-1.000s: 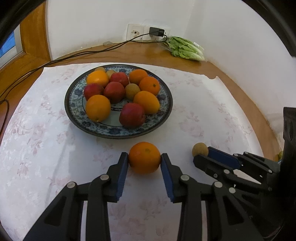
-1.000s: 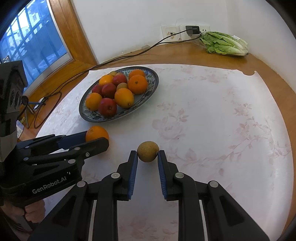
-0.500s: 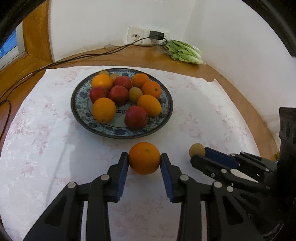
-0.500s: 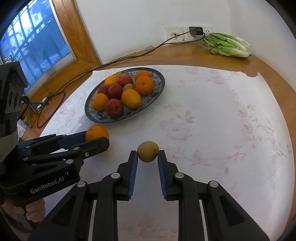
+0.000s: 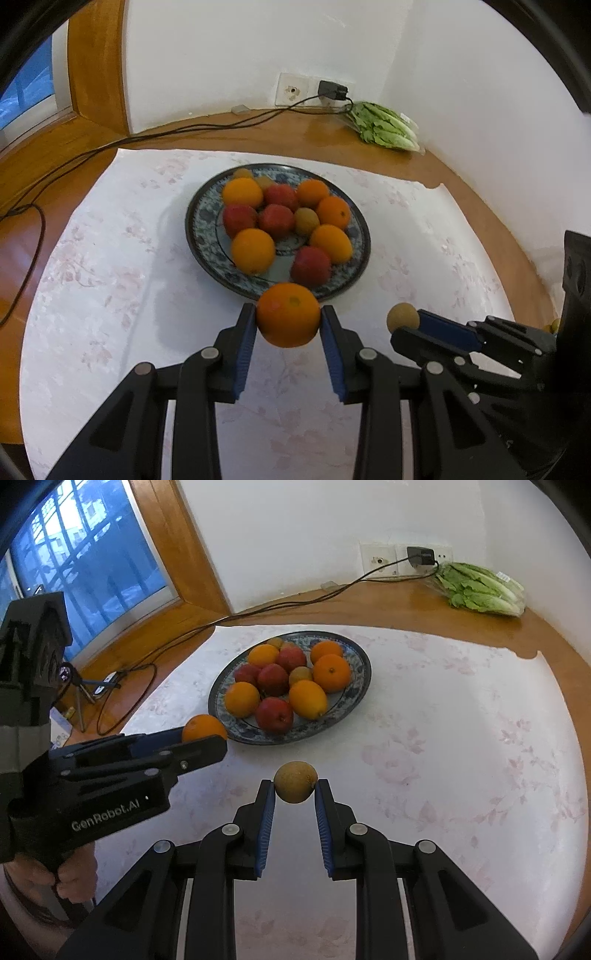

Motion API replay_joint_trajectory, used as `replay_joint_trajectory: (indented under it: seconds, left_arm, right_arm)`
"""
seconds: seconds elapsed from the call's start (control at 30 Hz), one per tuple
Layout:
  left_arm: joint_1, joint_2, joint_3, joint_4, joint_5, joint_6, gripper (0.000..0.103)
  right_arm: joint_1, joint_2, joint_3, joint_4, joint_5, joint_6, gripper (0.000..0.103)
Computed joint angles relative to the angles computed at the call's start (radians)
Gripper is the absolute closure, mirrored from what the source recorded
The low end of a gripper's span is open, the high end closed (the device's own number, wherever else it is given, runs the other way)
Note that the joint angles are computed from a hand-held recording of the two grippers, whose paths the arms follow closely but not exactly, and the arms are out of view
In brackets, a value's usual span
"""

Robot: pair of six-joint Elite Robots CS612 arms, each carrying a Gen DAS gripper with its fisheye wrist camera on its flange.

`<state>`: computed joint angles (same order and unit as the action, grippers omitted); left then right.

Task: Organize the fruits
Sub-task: 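Carry the orange and the kiwi in both grippers over the plate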

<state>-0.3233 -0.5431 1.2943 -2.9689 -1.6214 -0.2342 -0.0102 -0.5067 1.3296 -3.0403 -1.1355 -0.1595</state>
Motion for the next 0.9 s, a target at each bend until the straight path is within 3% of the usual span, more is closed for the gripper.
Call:
replay_joint_trajectory:
  seconds: [0.43,0.9]
  left_arm:
    - [0.01,0.018,-0.042,-0.001,-0.001,0.023,0.067]
    - [0.021,0.068,-0.131,-0.001,-0.001,0.007,0.067]
  right_arm:
    - [0.009,0.009,-0.042,-0.009,-0.015,0.006,0.08]
    - [0.018,0.065,-0.151,-0.008,-0.018,0.06,0.08]
